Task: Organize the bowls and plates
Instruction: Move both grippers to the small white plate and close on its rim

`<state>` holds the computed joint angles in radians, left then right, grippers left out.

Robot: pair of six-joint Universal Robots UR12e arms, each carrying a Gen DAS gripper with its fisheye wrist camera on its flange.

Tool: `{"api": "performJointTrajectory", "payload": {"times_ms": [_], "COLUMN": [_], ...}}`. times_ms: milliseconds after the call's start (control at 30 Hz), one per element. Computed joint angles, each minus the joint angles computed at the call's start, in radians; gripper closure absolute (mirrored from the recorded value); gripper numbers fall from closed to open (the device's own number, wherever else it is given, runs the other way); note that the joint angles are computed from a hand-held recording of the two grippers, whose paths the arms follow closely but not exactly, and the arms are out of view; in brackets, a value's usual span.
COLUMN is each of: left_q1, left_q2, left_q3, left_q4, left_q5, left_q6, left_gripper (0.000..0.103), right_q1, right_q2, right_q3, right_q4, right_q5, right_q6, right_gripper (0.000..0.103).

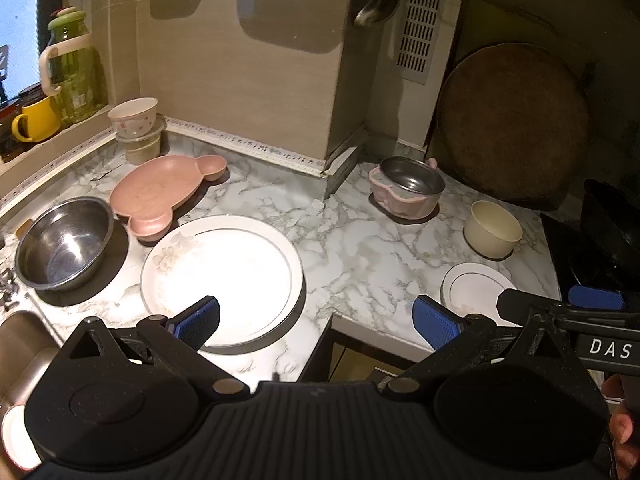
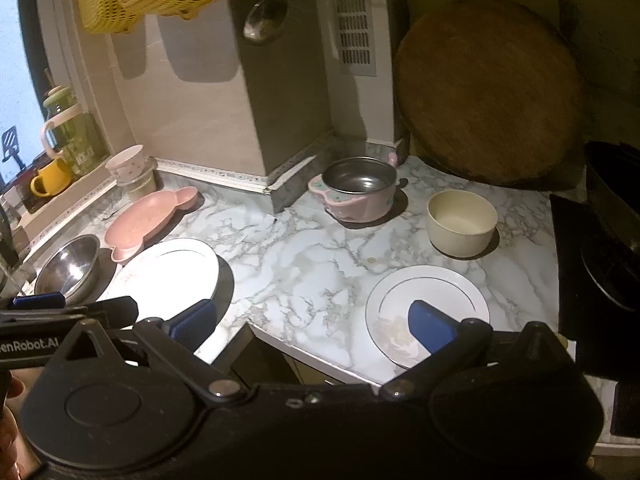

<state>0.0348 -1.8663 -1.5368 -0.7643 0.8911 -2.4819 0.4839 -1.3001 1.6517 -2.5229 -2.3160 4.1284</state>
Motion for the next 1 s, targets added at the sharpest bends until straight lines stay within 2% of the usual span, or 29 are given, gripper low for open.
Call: {"api": "performJointTrajectory", "payload": {"times_ms": [67, 200, 367, 600, 733, 867, 1000], "left_q1": [-0.003, -0.020, -0.051, -0.104, -0.139, -0.168, -0.190], "left_q2": [-0.008, -0.036, -0.070, -0.096, -0.117, -0.133, -0.146], "left_q3": [0.002, 0.027, 0.062, 0.072, 0.088, 0.091, 0.091], "left_q4": [0.006, -0.038, -0.130, -0.159, -0.191, -0.198, -0.201], "left_q5": [-0.021, -0.046, -0.068, -0.099, -0.090, -0.054, -0.017], "left_q6": [0.008, 0.039, 0.112, 0.205, 0.241, 0.243, 0.238], "left_gripper": [0.000, 0.000, 0.000, 0.000, 0.000, 0.000, 0.003], "right_q1": [-0.005, -0.019, -0.033, -0.090, -0.134, -0.178, -0.211], "right_q2": [-0.006, -0.018, -0.034, -0.064, -0.085, -0.106, -0.115], "right_q3": [0.012, 0.038, 0.071, 0.138, 0.190, 0.236, 0.269], "right_q4": [-0.006, 0.000, 0.042, 0.102, 0.089, 0.078, 0.047], "right_q5": [0.001, -0.004, -0.030, -0.009, 0.042, 0.119, 0.176], "right_q6": [0.012, 0.038, 0.079, 0.086, 0.068, 0.061, 0.040], "right_gripper": [0.000, 0.000, 0.000, 0.005, 0.012, 0.024, 0.029]}}
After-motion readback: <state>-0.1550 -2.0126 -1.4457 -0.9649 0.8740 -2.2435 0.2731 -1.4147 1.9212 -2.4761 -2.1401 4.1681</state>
